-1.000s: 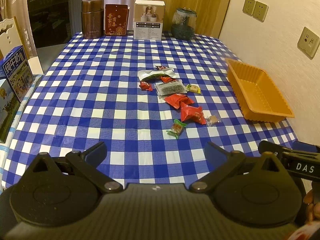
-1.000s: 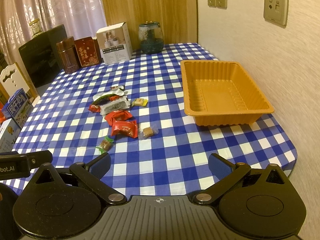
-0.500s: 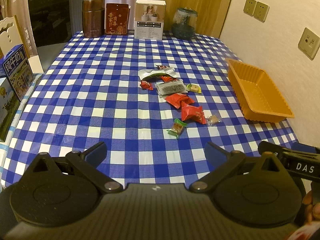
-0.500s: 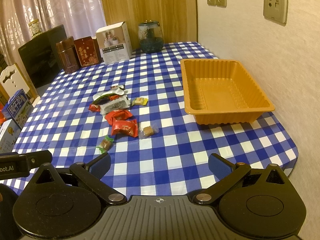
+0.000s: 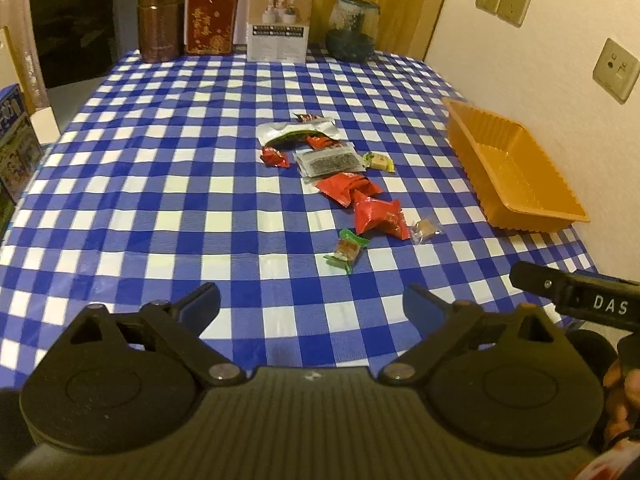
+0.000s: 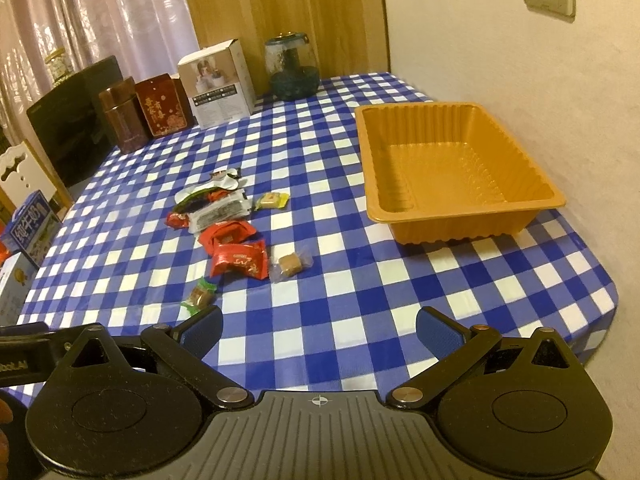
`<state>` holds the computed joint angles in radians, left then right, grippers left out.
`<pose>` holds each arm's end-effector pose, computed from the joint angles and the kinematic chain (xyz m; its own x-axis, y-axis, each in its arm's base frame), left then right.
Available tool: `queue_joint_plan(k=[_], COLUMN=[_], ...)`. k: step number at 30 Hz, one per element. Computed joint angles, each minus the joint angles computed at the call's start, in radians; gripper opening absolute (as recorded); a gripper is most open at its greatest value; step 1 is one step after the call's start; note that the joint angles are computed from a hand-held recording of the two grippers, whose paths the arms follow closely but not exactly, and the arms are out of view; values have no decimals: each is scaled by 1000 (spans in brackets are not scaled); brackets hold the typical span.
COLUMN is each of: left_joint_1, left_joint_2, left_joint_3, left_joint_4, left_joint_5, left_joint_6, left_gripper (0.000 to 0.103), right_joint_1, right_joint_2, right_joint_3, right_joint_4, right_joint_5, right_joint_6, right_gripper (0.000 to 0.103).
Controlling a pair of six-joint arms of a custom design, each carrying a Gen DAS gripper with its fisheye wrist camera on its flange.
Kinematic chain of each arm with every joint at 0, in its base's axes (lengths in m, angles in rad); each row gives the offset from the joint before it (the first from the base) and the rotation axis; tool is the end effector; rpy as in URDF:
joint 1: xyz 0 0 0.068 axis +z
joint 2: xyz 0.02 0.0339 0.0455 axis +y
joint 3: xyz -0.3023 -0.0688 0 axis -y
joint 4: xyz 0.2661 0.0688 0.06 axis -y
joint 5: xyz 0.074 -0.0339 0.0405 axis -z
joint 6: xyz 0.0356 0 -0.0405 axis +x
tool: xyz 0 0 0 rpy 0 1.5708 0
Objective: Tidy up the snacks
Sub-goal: 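Grasp the green-wrapped candy with the left tool while the right tool grasps the clear-wrapped brown candy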
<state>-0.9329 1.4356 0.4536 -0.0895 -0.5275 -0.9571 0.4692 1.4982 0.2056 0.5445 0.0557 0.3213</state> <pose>0.1496 -0.1718 0.1331 -0.7512 -0.1728 -0.6370 -0.1103 0.9844 -0.1369 0.1874 0.0928 0.1011 -0.7068 -0.0048 -0.7074 -0.2022 0.9596 0.1955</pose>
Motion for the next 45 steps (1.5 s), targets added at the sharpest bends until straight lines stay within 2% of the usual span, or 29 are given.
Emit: queue_joint_plan(k=[1, 3, 9, 14, 22, 24, 26, 28, 32, 39, 40, 45], left_joint_1=[21, 63, 170, 231, 281, 289, 294, 299, 306, 326, 331, 349], left_joint_2=[19, 64, 215, 343, 477, 497, 511, 522, 535, 484, 475, 441], left_joint_3=[-7, -14, -12, 34, 98, 106, 113, 117, 128, 78, 70, 44], left_joint_4=[39, 115, 330, 440, 510, 525, 541, 559, 553, 559, 558, 549], left_joint_5=[15, 49, 150, 219, 291, 304, 312, 320, 330, 318, 317, 317], left_joint_6=[28, 89, 276, 388, 497, 516, 528, 539, 555, 522, 515, 485], left_gripper=[93, 91, 87, 76, 54, 44, 39, 38, 18, 18, 18, 18], right_joint_1=[-7, -24, -72, -87, -107, -110, -113, -113, -108, -92, -91, -55], right_joint_2=[26, 76, 237, 332, 420, 439, 454, 464, 487, 529, 531, 559], right_joint_3=[8, 29, 109, 168, 247, 261, 275, 284, 307, 357, 372, 404], right_joint_4=[16, 39, 89, 105, 96, 99, 94, 93, 89, 74, 42, 30], right_joint_5=[-7, -29, -86, -105, -134, -136, -141, -144, -145, -159, -176, -122], right_joint_6=[-4, -11, -27, -45, -58, -59, -55, -57, -60, -103, -117, -150], right_gripper=[102, 87, 76, 67, 64, 64, 64, 64, 64, 64, 64, 63])
